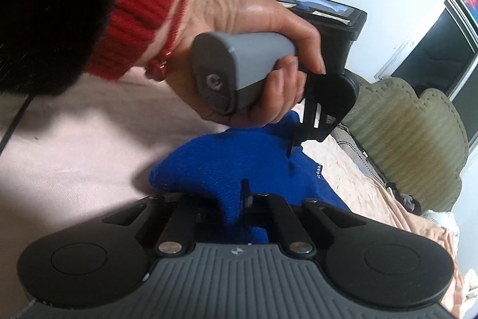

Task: Fold small clothes

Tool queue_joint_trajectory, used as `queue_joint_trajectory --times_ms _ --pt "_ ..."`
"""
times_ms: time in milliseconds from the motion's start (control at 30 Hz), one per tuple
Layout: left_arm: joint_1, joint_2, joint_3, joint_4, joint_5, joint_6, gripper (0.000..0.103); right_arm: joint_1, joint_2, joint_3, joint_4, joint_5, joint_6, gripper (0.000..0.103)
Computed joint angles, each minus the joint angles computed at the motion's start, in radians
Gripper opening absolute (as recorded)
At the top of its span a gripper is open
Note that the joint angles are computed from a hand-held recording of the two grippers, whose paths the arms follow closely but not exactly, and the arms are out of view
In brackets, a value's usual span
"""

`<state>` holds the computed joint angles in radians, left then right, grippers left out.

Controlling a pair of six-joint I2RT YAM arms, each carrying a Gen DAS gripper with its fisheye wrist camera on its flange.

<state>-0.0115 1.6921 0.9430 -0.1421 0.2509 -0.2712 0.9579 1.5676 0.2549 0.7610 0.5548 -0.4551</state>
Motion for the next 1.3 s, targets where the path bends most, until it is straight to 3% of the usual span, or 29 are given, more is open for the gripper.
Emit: queue_joint_trajectory --times_ms 133,233,400,533,667,733,867,1067,1133,1200,1300 --pt "-0.058 -0.071 0.007 -0.043 -0.100 -0.015 0.010 -0.001 -0.117 -0.072 0.007 0.000 0.012 0.005" --pt "-0.127 -0.117 0.033 -0.083 -0.184 -0.047 0.010 -0.031 -0.310 -0.132 -0.084 -0.011 0.038 0.004" --pt "-0.249 -0.123 0.110 -0.138 -0.294 -0.106 0.010 -0.214 -0.860 -0.187 -0.505 -0.139 0.147 0.004" --pt "-0.365 -0.061 0.201 -0.178 -0.391 -0.138 0.009 -0.520 -1.318 -0.186 -0.912 -0.386 0.200 0.003" --pt "-0.467 0.031 0.307 -0.206 -0.460 -0.165 0.009 -0.983 -1.488 -0.169 -1.102 -0.780 0.156 0.003" --pt "-0.513 0.084 0.365 -0.223 -0.489 -0.172 0.009 -1.221 -1.453 -0.185 -1.071 -0.982 0.121 0.002" --pt "-0.609 0.216 0.511 -0.266 -0.573 -0.163 0.009 -1.500 -1.250 -0.202 -0.908 -1.210 0.080 0.002" --pt "-0.702 0.385 0.705 -0.317 -0.631 -0.144 0.009 -1.751 -0.812 -0.189 -0.563 -1.391 0.039 0.002" --pt "-0.728 0.446 0.778 -0.340 -0.655 -0.131 0.009 -1.771 -0.662 -0.168 -0.440 -1.390 0.057 0.002" --pt "-0.750 0.504 0.845 -0.362 -0.668 -0.120 0.009 -1.802 -0.505 -0.125 -0.369 -1.402 0.061 0.002" --pt "-0.782 0.570 0.922 -0.388 -0.685 -0.110 0.009 -1.873 -0.324 -0.035 -0.409 -1.459 0.056 0.002"
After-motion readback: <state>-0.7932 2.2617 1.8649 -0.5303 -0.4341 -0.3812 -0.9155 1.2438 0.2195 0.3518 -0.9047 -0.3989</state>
